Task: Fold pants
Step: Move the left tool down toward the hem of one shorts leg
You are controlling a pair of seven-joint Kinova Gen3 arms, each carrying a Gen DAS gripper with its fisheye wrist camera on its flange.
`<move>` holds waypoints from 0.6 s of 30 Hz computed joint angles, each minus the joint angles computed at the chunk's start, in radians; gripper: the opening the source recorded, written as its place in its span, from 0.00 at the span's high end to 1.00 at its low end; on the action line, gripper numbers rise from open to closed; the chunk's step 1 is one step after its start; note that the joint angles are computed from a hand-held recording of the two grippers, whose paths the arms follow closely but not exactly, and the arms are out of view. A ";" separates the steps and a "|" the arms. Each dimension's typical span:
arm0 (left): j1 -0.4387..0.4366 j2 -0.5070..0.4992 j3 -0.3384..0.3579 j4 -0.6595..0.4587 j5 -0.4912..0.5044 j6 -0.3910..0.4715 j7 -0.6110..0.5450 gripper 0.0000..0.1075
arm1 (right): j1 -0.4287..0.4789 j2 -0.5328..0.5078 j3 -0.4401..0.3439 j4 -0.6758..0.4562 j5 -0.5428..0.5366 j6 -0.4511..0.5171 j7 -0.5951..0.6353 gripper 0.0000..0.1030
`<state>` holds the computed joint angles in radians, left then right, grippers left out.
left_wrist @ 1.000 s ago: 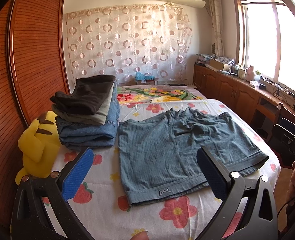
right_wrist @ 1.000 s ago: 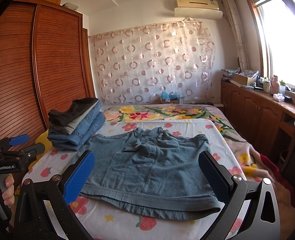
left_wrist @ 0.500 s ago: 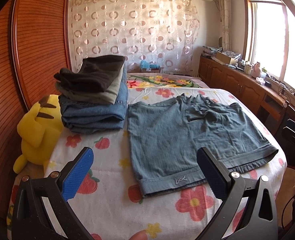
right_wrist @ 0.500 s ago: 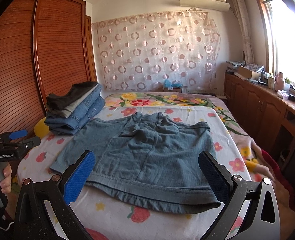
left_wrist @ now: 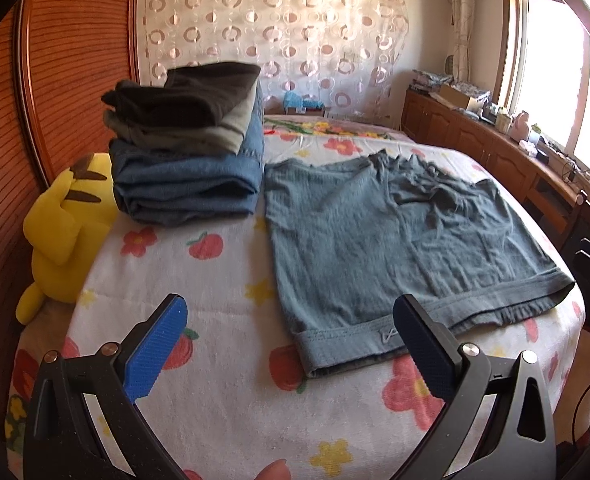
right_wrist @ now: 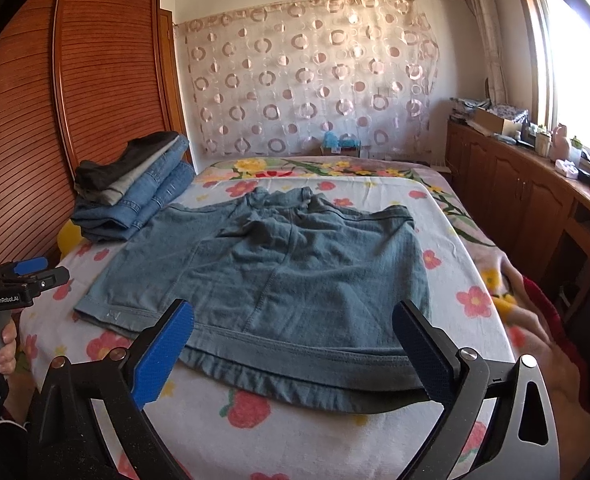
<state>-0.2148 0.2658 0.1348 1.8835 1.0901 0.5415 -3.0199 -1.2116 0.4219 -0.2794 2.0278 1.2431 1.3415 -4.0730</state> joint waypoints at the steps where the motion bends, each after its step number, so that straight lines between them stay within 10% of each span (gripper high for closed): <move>1: 0.002 0.008 -0.003 -0.003 -0.012 0.004 0.008 0.04 | 0.000 -0.002 -0.002 -0.001 -0.004 -0.002 0.005 0.07; 7: -0.001 0.041 -0.001 -0.020 -0.085 0.001 0.071 0.04 | 0.009 -0.020 -0.013 0.024 -0.006 -0.056 -0.003 0.30; 18: -0.053 0.073 0.018 -0.037 -0.093 0.077 0.076 0.13 | -0.009 -0.026 -0.021 0.013 -0.065 -0.067 0.010 0.32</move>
